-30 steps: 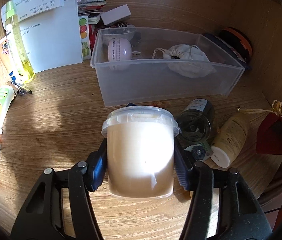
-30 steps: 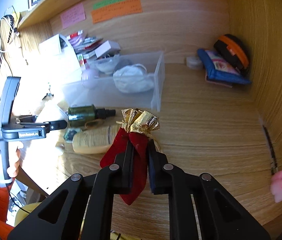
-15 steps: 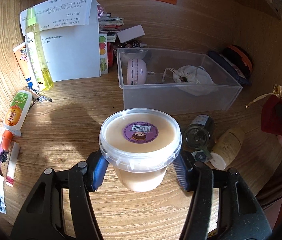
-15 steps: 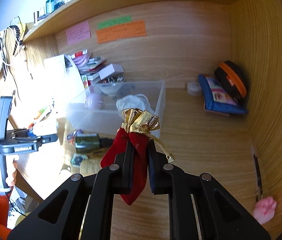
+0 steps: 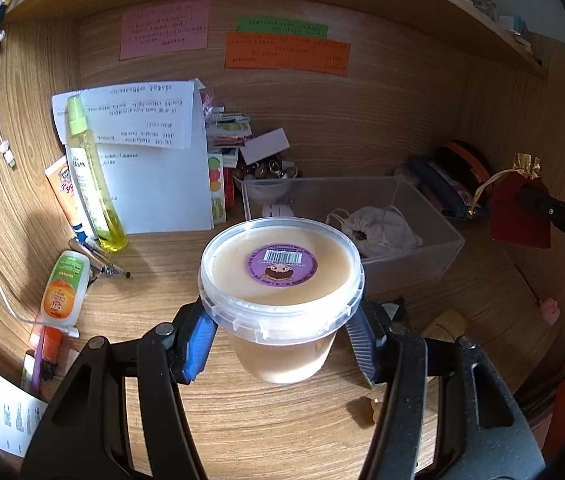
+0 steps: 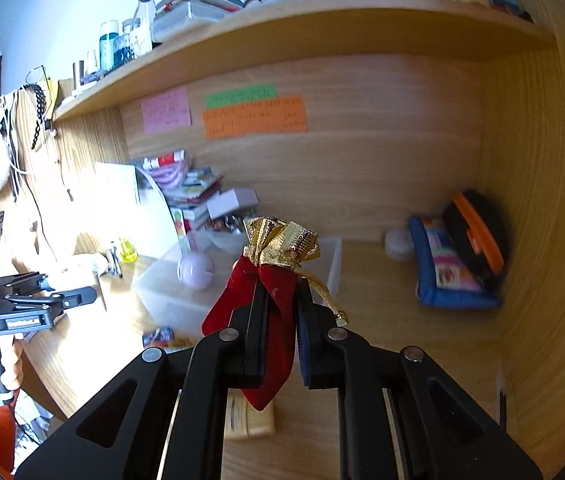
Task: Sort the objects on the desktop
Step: 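Lower the tub into the clear box with left tool while right tool releases the red pouch there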
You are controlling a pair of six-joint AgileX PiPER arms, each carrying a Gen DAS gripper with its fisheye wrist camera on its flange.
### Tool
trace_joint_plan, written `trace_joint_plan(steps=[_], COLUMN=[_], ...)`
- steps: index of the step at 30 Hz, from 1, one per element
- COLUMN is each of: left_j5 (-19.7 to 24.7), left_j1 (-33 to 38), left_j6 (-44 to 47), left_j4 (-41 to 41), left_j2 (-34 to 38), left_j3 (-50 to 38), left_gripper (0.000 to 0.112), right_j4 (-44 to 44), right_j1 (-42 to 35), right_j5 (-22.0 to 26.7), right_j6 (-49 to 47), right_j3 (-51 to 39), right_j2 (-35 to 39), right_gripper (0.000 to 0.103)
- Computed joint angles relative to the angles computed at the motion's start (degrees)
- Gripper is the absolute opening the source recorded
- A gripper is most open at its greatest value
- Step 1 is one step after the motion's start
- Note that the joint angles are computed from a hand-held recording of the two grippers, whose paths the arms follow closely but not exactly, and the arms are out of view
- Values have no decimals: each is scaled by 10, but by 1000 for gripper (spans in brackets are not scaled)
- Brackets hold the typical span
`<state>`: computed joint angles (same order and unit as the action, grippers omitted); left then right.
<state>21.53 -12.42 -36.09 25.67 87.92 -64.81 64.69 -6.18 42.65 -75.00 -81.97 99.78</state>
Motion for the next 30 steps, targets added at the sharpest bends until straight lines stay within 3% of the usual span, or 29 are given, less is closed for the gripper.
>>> trace_joint_plan(steps=[12,30], left_j5=[36,79], left_j1=[32,46], left_j6=[146,221], left_j4=[-134,-211], left_j2=[61,203], left_j3=[-143,-279], left_gripper=[58,58], right_j4=[-39,-157], right_j1=[63,110], right_j5=[-4,33], right_j6=[73,213], right_j3=[-106,-285], right_j2=[61,216], right_gripper=[11,12])
